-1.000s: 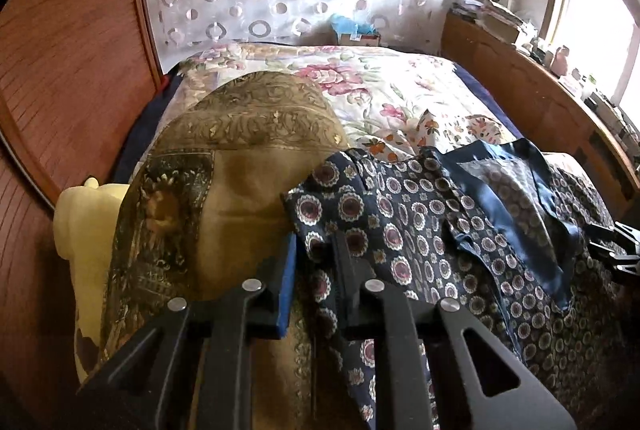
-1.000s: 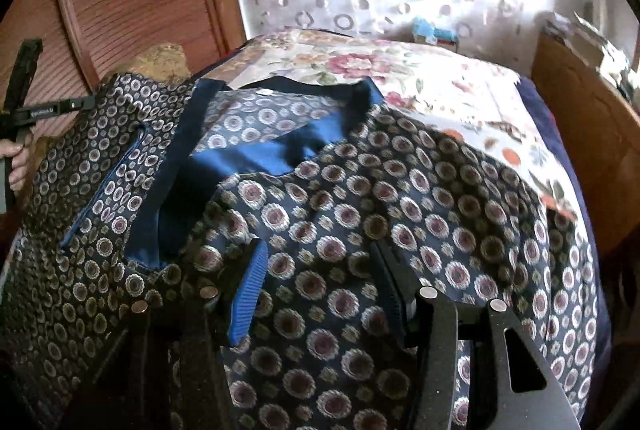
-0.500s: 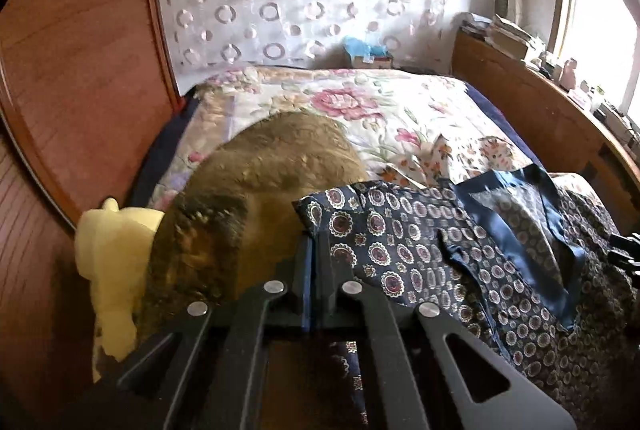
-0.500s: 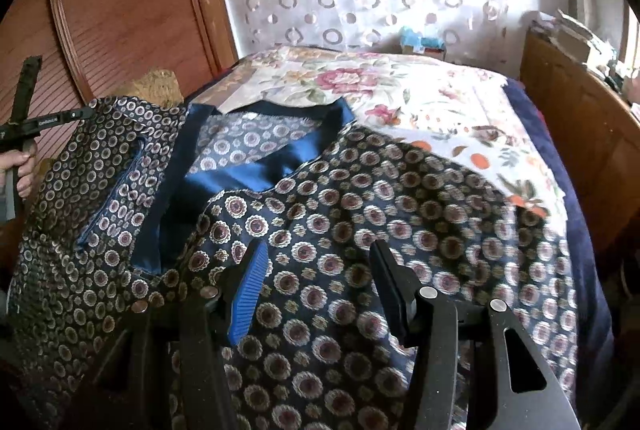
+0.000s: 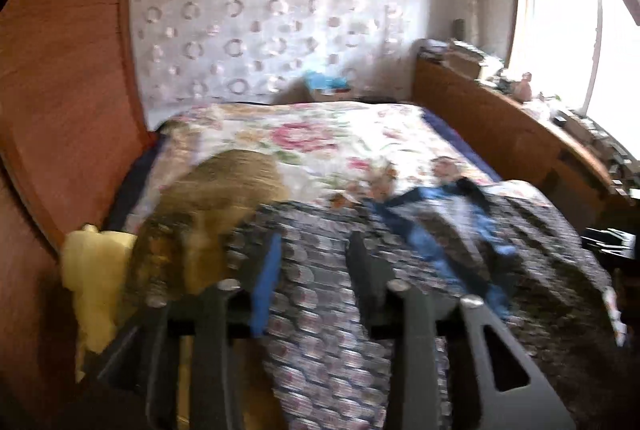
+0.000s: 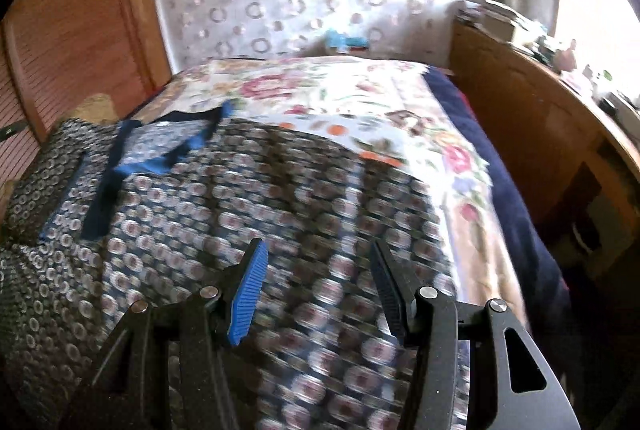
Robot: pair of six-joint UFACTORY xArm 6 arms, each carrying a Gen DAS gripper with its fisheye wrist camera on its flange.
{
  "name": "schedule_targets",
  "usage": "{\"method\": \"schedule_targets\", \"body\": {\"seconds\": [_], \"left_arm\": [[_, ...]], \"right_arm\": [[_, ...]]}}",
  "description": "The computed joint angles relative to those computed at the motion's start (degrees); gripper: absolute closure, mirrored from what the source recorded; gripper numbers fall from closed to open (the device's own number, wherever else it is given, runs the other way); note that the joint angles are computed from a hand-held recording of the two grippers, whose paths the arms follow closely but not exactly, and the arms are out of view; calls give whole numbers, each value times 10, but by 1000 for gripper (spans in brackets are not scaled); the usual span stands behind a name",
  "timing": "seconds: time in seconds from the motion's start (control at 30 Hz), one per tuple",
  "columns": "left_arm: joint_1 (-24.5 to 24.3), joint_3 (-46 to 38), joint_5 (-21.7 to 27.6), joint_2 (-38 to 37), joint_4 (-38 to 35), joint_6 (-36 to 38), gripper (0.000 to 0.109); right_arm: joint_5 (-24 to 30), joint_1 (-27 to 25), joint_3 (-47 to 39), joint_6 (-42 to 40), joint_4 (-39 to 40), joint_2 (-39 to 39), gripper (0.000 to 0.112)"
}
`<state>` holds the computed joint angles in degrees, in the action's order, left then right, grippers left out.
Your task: Fold small clothes
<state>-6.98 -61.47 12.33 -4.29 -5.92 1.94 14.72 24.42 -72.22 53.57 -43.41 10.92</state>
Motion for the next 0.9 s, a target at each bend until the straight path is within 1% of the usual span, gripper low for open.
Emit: {"method": "schedule_targets", "body": {"seconds": [0.03,0.07,0.13,0.2,0.23,0.33,0.4,0.5,0.57,0.7,0.9], "left_arm": [[-8,4,0,-3,-14,12,63],[-14,5,0,-4,-10,11,60],[-25,7,-1,-3,-1,8,39],[-39,7,-7,4,-19,24,31],[-46,3,-5,11,-27,30,30],[-62,2,-5,26,-5,6,30],[-72,0,-1,36,10,-8,30],[-85,-3,10,51,12,-10,30],[-93,-4,18,59,20,-19,30],[-104,-10,38,76,13,-11,30],[-112,-20,65,95,33,-21,30]], "right_arm": [[6,-2,9,15,-13,-9,57],[13,-4,20,29,-26,-19,57],[21,-7,34,41,-37,-30,57],[30,-9,50,49,-42,-41,57],[33,-9,58,52,-41,-46,57],[32,-12,78,55,-32,-58,57],[32,-14,87,48,-22,-64,57],[33,-16,96,32,4,-70,57],[27,-19,103,14,27,-74,57],[23,-28,120,-62,110,-88,57],[1,-35,140,-100,161,-97,57]]}}
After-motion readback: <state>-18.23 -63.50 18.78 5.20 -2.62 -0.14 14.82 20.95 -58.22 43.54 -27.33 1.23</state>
